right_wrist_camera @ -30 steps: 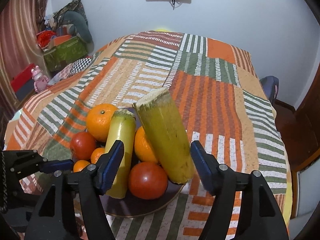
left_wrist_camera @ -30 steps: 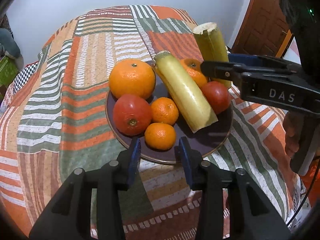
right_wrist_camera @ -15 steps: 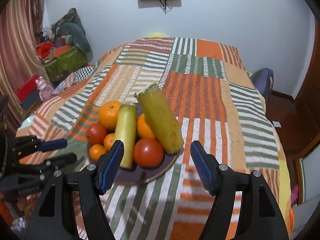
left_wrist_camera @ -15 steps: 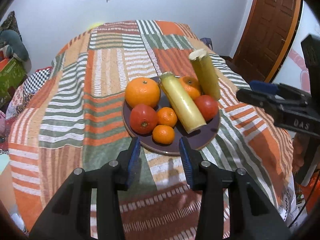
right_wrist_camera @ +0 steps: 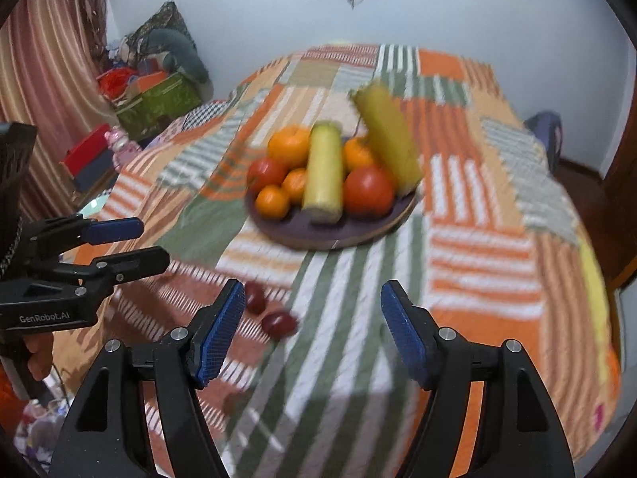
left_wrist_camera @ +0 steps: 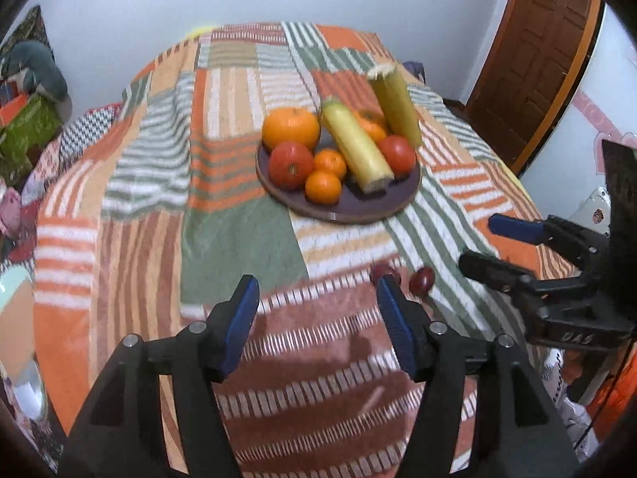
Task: Organize fruits
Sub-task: 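Move both open tools toward the two dark red plums on the cloth, then grasp one plum with the left tool while the right tool grasps the other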
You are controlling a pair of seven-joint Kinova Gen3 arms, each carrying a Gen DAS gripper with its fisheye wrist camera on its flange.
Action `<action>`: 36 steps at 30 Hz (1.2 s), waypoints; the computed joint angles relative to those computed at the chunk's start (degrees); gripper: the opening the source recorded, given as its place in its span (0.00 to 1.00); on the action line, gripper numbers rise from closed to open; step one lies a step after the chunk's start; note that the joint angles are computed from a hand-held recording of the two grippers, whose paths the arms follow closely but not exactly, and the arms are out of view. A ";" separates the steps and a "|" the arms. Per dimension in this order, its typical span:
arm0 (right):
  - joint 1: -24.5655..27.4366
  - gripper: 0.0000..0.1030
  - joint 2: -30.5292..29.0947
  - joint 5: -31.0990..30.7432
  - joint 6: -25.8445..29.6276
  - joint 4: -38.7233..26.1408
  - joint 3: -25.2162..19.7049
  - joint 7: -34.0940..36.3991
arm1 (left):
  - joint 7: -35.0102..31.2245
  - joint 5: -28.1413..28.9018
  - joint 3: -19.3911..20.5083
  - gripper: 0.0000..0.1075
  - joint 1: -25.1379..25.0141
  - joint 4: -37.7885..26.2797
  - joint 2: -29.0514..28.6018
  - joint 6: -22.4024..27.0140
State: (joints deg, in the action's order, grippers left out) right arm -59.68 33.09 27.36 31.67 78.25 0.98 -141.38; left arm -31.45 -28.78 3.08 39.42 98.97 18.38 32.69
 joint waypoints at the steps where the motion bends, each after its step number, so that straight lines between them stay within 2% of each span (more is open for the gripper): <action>1: 0.16 0.66 0.52 -0.41 0.11 -0.17 -0.35 0.03 | -0.39 0.63 0.40 0.57 -0.31 0.13 0.20 0.04; 4: 0.90 0.65 2.03 -1.90 0.96 -1.19 -1.69 1.57 | -1.00 1.25 0.82 0.57 0.02 0.36 1.02 0.56; 6: 1.72 0.61 2.97 -3.25 1.29 -1.93 -2.70 3.29 | -1.31 1.20 0.73 0.57 0.45 0.48 1.41 0.48; 8: 2.46 0.49 3.97 -4.78 2.65 -3.49 -3.66 5.52 | -1.70 1.20 0.69 0.57 0.75 0.55 1.79 0.02; 11: 3.61 0.41 5.26 -7.32 3.57 -5.21 -4.67 8.54 | -2.66 1.83 0.76 0.53 0.70 0.63 2.18 -1.25; 14: 2.17 0.32 5.65 -7.34 3.67 -5.47 -3.15 8.93 | -5.31 3.97 1.50 0.47 -0.32 -0.22 2.97 -1.53; 17: 3.30 0.24 5.10 -8.57 1.65 -4.22 -4.15 10.68 | -8.20 5.89 1.93 0.44 -0.93 -1.71 4.08 -1.47; 24: 1.13 0.24 2.01 -6.90 -2.77 0.74 -0.11 7.02 | -13.36 8.93 1.31 0.44 -0.34 -5.95 7.29 -1.61; 30: 1.13 0.24 -0.60 -5.05 -4.82 4.41 1.61 3.17 | -14.48 10.03 -0.67 0.32 1.11 -10.97 11.14 1.10; 34: 1.66 0.24 -0.99 -4.29 -4.92 5.13 1.56 1.63 | -14.45 10.08 -1.69 0.22 1.88 -11.42 11.93 0.23; 36: 1.81 0.24 -0.95 -3.86 -4.65 5.11 1.54 1.28 | -14.44 9.71 -2.03 0.21 2.22 -11.32 11.89 0.04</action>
State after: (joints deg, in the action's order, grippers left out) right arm -57.87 32.14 23.50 27.02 83.36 2.52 -140.09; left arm -45.89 -19.07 1.06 41.65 87.65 30.28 32.73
